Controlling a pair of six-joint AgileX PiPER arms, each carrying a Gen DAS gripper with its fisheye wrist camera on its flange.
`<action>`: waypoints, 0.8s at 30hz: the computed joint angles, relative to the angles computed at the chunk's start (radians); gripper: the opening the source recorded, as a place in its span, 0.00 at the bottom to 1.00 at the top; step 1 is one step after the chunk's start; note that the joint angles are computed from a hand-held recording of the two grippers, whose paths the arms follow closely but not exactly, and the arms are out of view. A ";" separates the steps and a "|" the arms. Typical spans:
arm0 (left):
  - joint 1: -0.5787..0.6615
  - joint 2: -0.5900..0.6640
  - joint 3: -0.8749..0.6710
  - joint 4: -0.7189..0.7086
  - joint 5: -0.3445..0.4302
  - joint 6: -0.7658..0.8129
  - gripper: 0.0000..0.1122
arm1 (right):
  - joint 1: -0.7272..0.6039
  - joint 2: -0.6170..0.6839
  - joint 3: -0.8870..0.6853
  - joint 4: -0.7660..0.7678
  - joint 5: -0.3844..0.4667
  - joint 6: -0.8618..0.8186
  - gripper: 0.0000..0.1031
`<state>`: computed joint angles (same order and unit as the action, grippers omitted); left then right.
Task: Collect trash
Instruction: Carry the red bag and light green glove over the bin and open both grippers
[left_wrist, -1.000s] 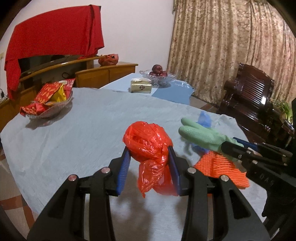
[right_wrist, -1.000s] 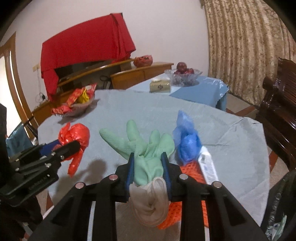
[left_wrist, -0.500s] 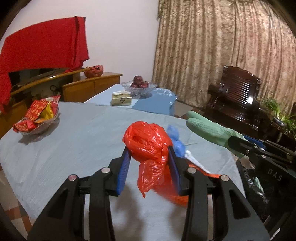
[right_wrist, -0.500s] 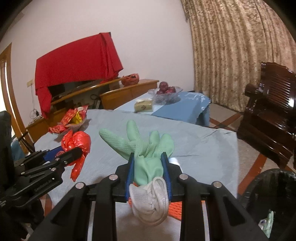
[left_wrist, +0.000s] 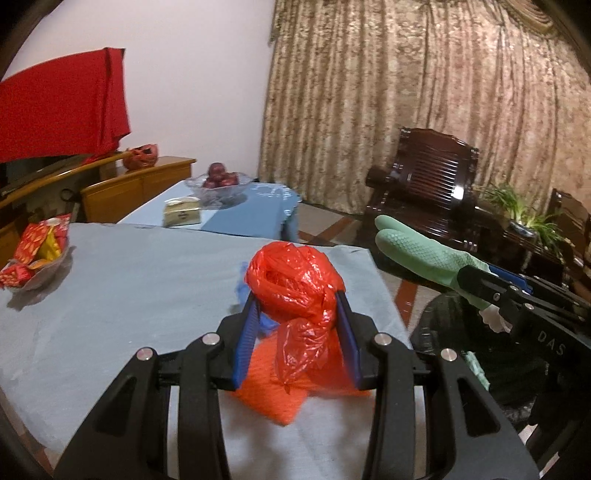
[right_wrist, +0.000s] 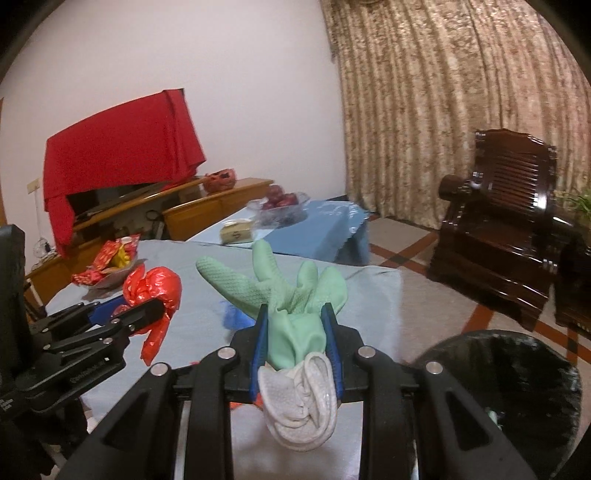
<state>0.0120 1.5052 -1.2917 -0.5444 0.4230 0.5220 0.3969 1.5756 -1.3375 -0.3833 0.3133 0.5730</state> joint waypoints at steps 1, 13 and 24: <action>-0.016 0.002 -0.004 0.008 -0.003 -0.009 0.35 | -0.008 -0.011 0.014 -0.014 -0.002 0.013 0.27; -0.245 0.087 -0.081 0.085 -0.029 -0.105 0.35 | -0.190 -0.179 0.192 0.002 -0.008 -0.022 0.27; -0.436 0.214 -0.185 0.104 -0.069 -0.120 0.35 | -0.366 -0.267 0.306 0.060 -0.003 -0.108 0.27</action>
